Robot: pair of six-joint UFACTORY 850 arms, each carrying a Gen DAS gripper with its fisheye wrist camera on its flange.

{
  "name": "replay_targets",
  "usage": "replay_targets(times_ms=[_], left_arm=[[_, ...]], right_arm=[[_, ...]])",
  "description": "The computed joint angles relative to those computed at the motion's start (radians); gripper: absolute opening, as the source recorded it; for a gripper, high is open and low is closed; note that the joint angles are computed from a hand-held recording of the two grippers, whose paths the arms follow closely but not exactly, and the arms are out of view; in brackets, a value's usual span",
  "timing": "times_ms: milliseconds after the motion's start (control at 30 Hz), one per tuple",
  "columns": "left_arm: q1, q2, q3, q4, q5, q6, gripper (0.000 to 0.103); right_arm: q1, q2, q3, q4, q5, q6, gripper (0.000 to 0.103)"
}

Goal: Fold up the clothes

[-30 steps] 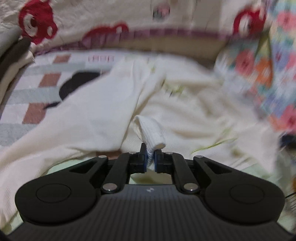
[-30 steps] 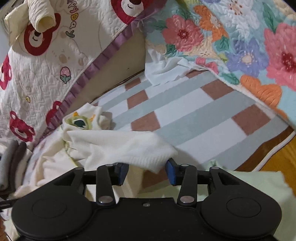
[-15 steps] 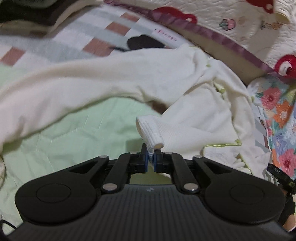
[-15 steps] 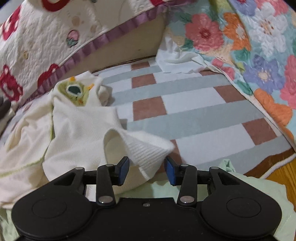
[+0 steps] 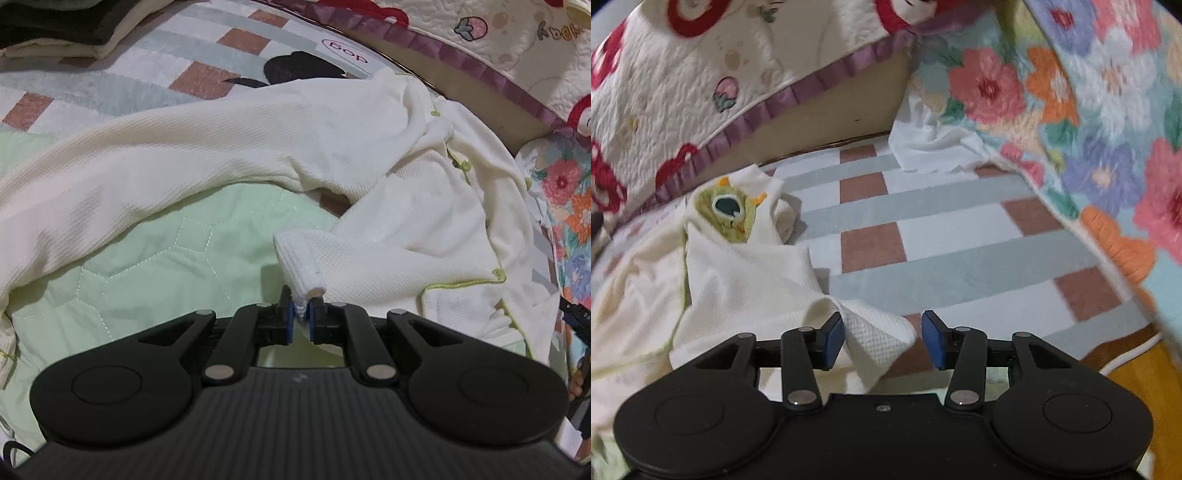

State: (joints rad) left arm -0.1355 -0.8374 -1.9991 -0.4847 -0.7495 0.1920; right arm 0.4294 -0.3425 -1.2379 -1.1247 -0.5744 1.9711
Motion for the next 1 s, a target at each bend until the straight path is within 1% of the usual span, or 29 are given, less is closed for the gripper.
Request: replay_targets(times_ms=[33, 67, 100, 133, 233, 267, 333, 367, 433, 467, 500, 533, 567, 633, 667, 700, 733, 767, 800, 833, 867, 900, 933, 967, 1000], left_arm=[[-0.002, -0.007, -0.014, 0.013, -0.004, -0.012, 0.007], [-0.004, -0.015, -0.03, 0.027, -0.011, -0.027, 0.007], [-0.006, -0.025, -0.049, 0.041, -0.025, -0.046, 0.007], [-0.008, -0.035, -0.068, 0.052, -0.042, -0.063, 0.007], [-0.012, -0.044, -0.083, 0.073, -0.062, -0.078, 0.007], [-0.013, -0.043, -0.081, 0.077, -0.065, -0.077, 0.007], [-0.012, -0.038, -0.071, 0.074, -0.069, -0.071, 0.007], [-0.01, -0.033, -0.063, 0.067, -0.066, -0.065, 0.007], [-0.007, -0.025, -0.049, 0.054, -0.06, -0.054, 0.007], [-0.006, -0.021, -0.042, 0.048, -0.057, -0.05, 0.007], [-0.006, -0.019, -0.037, 0.046, -0.052, -0.048, 0.007], [-0.006, -0.019, -0.035, 0.047, -0.051, -0.053, 0.008], [-0.006, -0.021, -0.036, 0.047, -0.053, -0.058, 0.009], [-0.006, -0.027, -0.039, 0.041, -0.054, -0.063, 0.009], [-0.006, -0.027, -0.037, 0.038, -0.051, -0.064, 0.009], [-0.006, -0.027, -0.034, 0.035, -0.048, -0.067, 0.01], [-0.006, -0.027, -0.032, 0.031, -0.045, -0.07, 0.014], [-0.005, -0.029, -0.031, 0.023, -0.045, -0.071, 0.024], [-0.004, -0.031, -0.031, 0.02, -0.044, -0.079, 0.034], [-0.004, -0.035, -0.032, 0.024, -0.042, -0.099, 0.056], [-0.003, -0.038, -0.03, 0.017, -0.037, -0.108, 0.058], [-0.001, -0.042, -0.029, -0.003, -0.034, -0.102, 0.057], [0.001, -0.047, -0.031, -0.022, -0.036, -0.093, 0.049], [0.003, -0.051, -0.037, -0.04, -0.049, -0.077, 0.009], [0.003, -0.048, -0.04, -0.051, -0.057, -0.055, 0.005]], right_arm=[[-0.013, 0.002, 0.008, -0.023, 0.028, 0.05, 0.051], [-0.022, 0.002, 0.01, -0.044, 0.037, 0.087, 0.043], [-0.032, 0.001, 0.012, -0.064, 0.046, 0.124, 0.017], [-0.036, 0.0, 0.011, -0.073, 0.035, 0.135, 0.002], [-0.028, -0.002, -0.006, -0.057, -0.079, 0.072, 0.002], [-0.028, 0.007, 0.0, -0.058, -0.084, 0.065, 0.002], [-0.022, 0.05, 0.044, -0.086, -0.024, 0.088, 0.008], [-0.014, 0.067, 0.061, -0.096, -0.006, 0.088, 0.009], [0.007, 0.082, 0.075, -0.067, 0.004, 0.043, 0.02], [0.017, 0.083, 0.081, -0.059, 0.008, 0.045, 0.033], [0.026, 0.085, 0.086, -0.051, 0.013, 0.047, 0.038], [0.035, 0.087, 0.091, -0.043, 0.018, 0.049, 0.039], [0.041, 0.088, 0.099, -0.059, 0.029, 0.076, 0.04], [0.045, 0.085, 0.122, -0.183, 0.059, 0.227, 0.049], [0.046, 0.079, 0.123, -0.22, 0.057, 0.275, 0.059], [0.046, 0.064, 0.114, -0.22, 0.042, 0.281, 0.06], [0.044, 0.044, 0.095, -0.185, 0.019, 0.246, 0.06], [0.043, 0.023, 0.074, -0.14, -0.005, 0.197, 0.06], [0.04, 0.007, 0.057, -0.103, -0.019, 0.155, 0.056], [0.035, -0.001, 0.053, -0.099, -0.014, 0.145, 0.05], [0.03, -0.003, 0.055, -0.114, 0.001, 0.159, 0.028], [0.026, -0.002, 0.057, -0.126, 0.009, 0.172, 0.014], [0.024, -0.001, 0.058, -0.136, 0.013, 0.185, 0.012], [0.025, 0.005, 0.062, -0.158, 0.013, 0.21, 0.009], [0.03, 0.018, 0.071, -0.195, 0.007, 0.252, 0.008]])
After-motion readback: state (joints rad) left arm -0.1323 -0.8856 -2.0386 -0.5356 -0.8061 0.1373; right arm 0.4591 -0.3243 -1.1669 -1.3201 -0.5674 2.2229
